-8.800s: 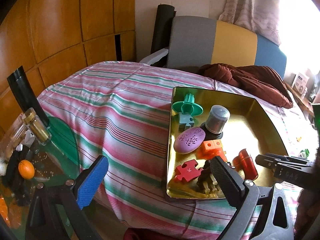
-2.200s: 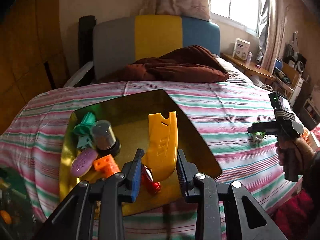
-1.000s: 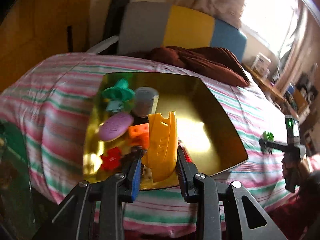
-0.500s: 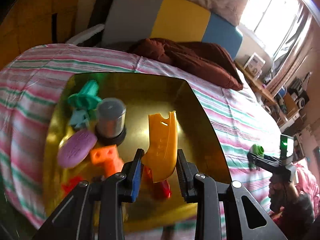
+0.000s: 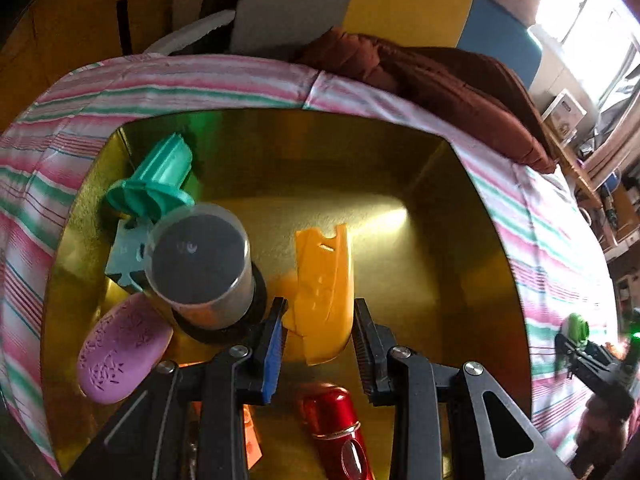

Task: Organize rigid objects
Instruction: 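Lower the yellow piece into the tray and open the left tool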

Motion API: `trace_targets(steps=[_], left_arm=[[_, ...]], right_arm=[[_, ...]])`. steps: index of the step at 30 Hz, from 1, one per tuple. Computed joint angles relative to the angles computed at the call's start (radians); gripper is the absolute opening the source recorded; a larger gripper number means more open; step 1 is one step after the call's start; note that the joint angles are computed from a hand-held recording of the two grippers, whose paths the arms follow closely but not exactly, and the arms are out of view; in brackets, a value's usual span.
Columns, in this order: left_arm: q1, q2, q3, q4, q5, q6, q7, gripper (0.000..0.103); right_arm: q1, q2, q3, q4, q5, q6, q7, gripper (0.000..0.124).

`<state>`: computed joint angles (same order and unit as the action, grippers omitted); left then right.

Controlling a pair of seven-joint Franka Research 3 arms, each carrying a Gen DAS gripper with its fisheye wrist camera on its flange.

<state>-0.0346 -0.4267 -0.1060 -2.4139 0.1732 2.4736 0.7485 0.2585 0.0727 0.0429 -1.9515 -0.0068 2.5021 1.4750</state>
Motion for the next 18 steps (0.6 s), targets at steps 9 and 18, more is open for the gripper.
trace_targets(steps=[9,18], left_arm=[[0.013,-0.034,-0.032,-0.012,0.084,-0.02,-0.024,0.042],[0.02,-0.157,-0.091,-0.06,0.21,-0.06,-0.103,0.047]], right_arm=[[0.003,0.002,0.0,0.002,-0.008,0.002,0.011,0.059],[0.006,0.003,0.0,0.003,-0.026,0.006,0.018,0.059]])
